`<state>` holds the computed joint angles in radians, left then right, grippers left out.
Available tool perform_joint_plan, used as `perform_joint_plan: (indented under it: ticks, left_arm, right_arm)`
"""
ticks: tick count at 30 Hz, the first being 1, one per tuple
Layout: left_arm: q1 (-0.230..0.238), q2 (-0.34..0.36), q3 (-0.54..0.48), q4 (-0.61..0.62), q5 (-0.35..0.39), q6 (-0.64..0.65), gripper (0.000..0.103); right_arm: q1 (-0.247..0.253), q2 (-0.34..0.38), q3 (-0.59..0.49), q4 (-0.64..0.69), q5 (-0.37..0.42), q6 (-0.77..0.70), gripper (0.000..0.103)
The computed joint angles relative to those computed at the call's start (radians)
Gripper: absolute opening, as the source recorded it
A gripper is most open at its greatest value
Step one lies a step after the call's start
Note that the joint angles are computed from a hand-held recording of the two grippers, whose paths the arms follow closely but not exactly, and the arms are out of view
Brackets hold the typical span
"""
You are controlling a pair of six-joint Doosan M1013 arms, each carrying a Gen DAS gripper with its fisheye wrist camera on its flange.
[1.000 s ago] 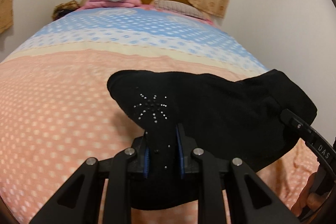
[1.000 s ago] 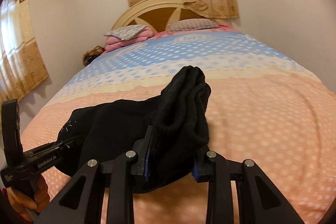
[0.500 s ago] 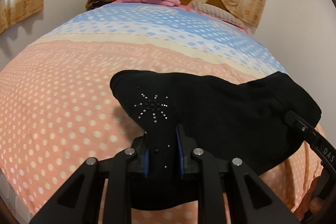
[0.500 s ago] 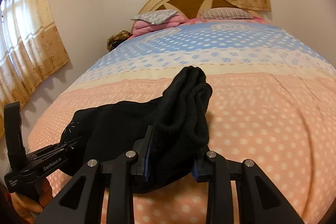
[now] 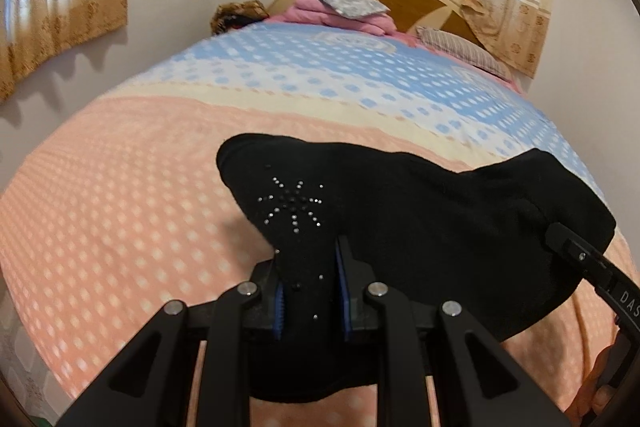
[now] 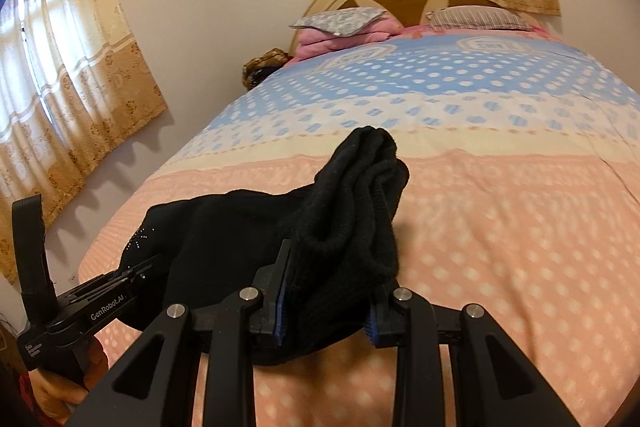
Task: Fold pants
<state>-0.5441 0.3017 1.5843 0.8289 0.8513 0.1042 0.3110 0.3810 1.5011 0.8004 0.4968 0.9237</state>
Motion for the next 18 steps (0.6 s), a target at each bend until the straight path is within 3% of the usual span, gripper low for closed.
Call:
perform_joint_plan:
  ticks: [12, 18]
  left_arm:
    - [0.049, 0.010, -0.007, 0.089, 0.079, 0.006, 0.021]
    - [0.064, 0.045, -0.021, 0.055, 0.088, 0.059, 0.021]
  right_arm:
    - [0.059, 0.094, -0.126, 0.014, 0.013, 0.020, 0.030]
    - [0.068, 0.140, -0.169, -0.050, 0.027, 0.109, 0.030]
